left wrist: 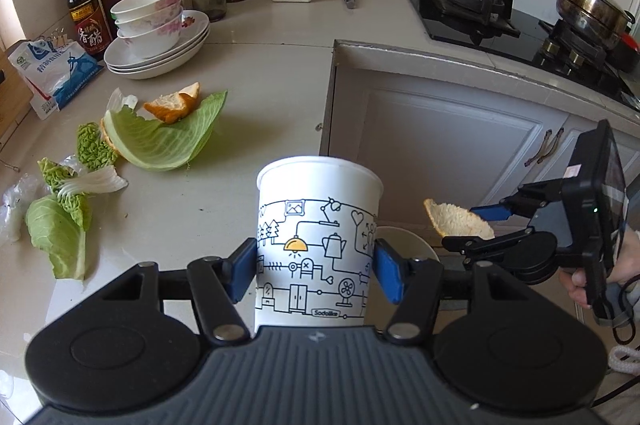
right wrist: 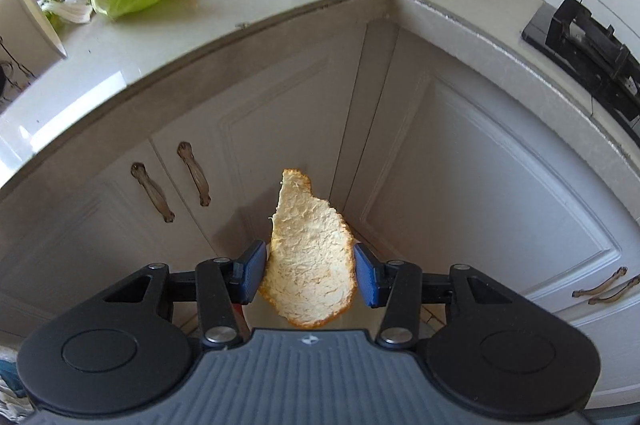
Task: Collect trash
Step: 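Carry the cup and peel to the white bucket and release both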
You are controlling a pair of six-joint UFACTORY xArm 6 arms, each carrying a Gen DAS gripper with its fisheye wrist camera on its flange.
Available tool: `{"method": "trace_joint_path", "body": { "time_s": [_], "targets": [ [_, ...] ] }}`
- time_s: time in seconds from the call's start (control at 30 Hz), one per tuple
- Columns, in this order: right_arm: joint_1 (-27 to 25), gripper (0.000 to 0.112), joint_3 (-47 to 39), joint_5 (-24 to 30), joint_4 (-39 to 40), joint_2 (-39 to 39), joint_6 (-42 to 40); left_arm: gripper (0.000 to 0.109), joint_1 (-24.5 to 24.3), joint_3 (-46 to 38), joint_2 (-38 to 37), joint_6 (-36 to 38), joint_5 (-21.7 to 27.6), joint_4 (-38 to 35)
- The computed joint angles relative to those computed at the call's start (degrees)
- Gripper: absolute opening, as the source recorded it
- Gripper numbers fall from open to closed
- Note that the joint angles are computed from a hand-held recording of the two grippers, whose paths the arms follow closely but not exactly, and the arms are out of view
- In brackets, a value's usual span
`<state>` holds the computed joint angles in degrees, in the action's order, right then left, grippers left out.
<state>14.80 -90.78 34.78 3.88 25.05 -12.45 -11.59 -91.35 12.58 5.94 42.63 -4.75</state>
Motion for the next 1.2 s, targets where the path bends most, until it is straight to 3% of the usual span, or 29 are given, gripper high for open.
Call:
{"method": "trace_joint_path", "body": {
  "time_s": [0.1,0.27,0.3,0.67,0.97,1.2],
  "targets": [
    [-0.29,0.056,-1.3,0.57,-0.03,1.85,0.85,0.061,-0.16,-0.55,0.45,-0.83,0.59,0.76],
    [-0.65,0.099,-0.35,-2.65,-0.9,1.33,2.3,0.061,-0.43,-1.55,1.26,-1.6,1.33,1.65],
    [-0.78,0.102,0.15,-3.51,-0.61,0.86,2.27,0.061,-0.51,-1.87,1.56,-1.51,1.44,1.56],
    [-2.42,0.103,5.74,-6.03,-1.5,-6.19,5.6,0.061,-2.72,-7.42,7.59,2.53,1.68,-2.32],
    [-3.64,0.103,16.06,-9.87,-6.14,-15.92,11.22,0.061,-6.94,-16.8,18.68,6.04,2.86,-6.13],
    [-4.77,0.103,21.9,-10.36,-10.48,-21.82,16.14,0.061,-9.27,-22.81,26.74,4.63,4.9,-5.62]
  ]
}}
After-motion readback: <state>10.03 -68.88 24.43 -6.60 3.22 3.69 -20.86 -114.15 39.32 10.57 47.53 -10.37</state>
